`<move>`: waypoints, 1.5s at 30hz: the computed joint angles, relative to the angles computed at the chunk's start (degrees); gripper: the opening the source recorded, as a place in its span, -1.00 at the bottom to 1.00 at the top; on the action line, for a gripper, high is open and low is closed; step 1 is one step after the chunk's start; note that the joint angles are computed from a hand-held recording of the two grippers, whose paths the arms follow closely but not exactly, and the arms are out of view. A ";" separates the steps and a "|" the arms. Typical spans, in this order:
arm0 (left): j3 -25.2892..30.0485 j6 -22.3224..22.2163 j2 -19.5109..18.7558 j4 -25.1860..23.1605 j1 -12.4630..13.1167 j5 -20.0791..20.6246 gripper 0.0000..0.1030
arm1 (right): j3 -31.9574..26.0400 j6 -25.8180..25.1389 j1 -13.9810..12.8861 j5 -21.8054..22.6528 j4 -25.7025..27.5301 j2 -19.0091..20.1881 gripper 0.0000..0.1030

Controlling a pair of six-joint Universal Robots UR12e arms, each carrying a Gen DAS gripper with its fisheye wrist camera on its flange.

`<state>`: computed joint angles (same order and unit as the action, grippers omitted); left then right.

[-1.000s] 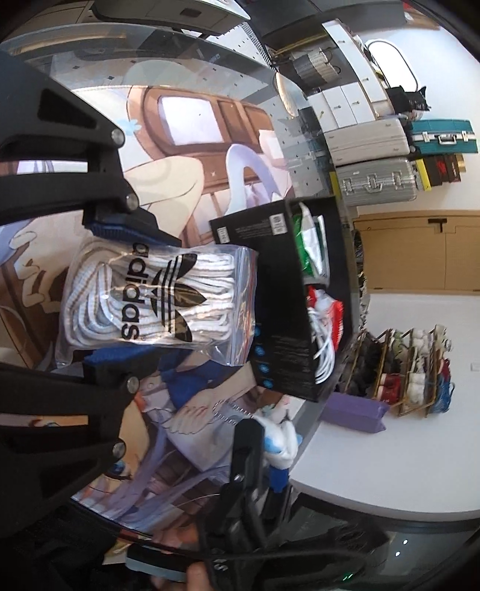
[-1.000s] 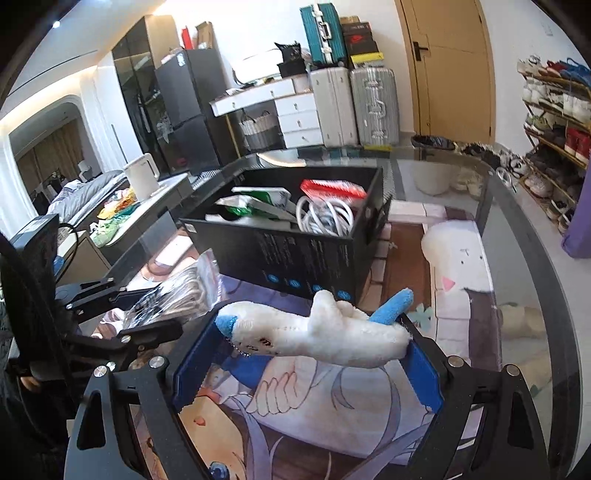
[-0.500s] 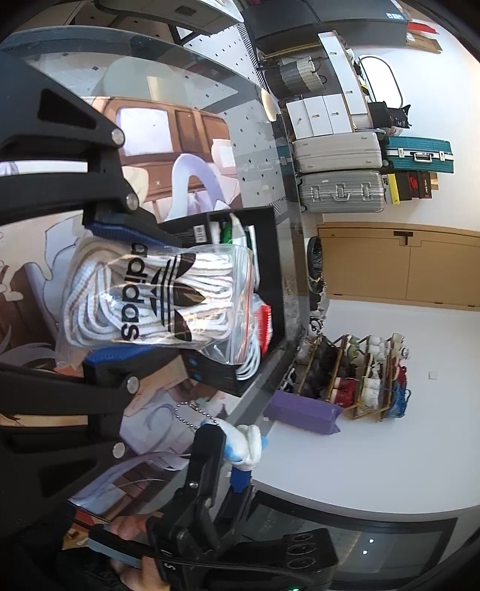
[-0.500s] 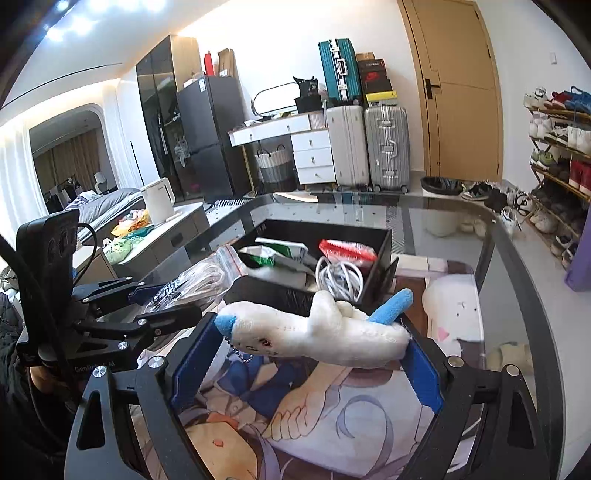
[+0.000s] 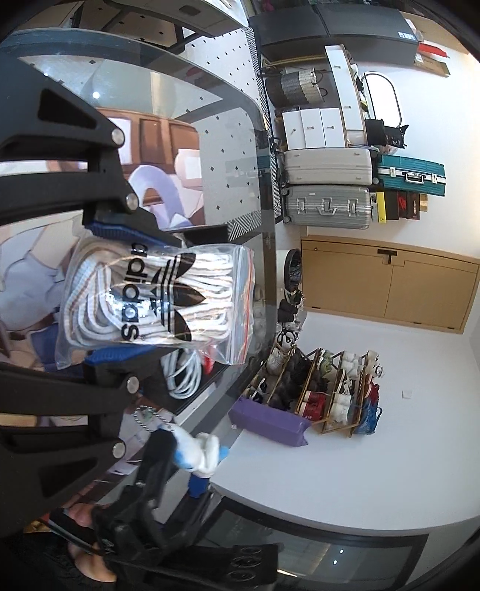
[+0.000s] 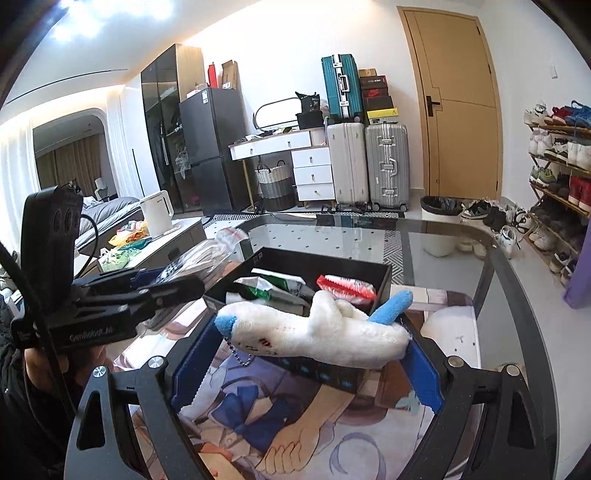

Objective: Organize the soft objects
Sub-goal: 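Carry the rope bag and plush toy over the black box with both tools, then open both tools to drop the rope bag and plush into the box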

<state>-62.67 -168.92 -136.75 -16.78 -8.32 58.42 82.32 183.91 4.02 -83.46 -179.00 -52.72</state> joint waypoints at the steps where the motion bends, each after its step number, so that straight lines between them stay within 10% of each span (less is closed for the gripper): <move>1: 0.87 -0.24 -0.44 -0.15 -0.18 0.48 -0.14 | -0.46 -0.38 0.00 0.05 0.17 0.22 0.78; 45: 18.11 1.29 -9.69 -12.41 -1.97 4.33 -0.02 | -15.93 -6.18 -0.22 -1.61 12.04 9.26 0.93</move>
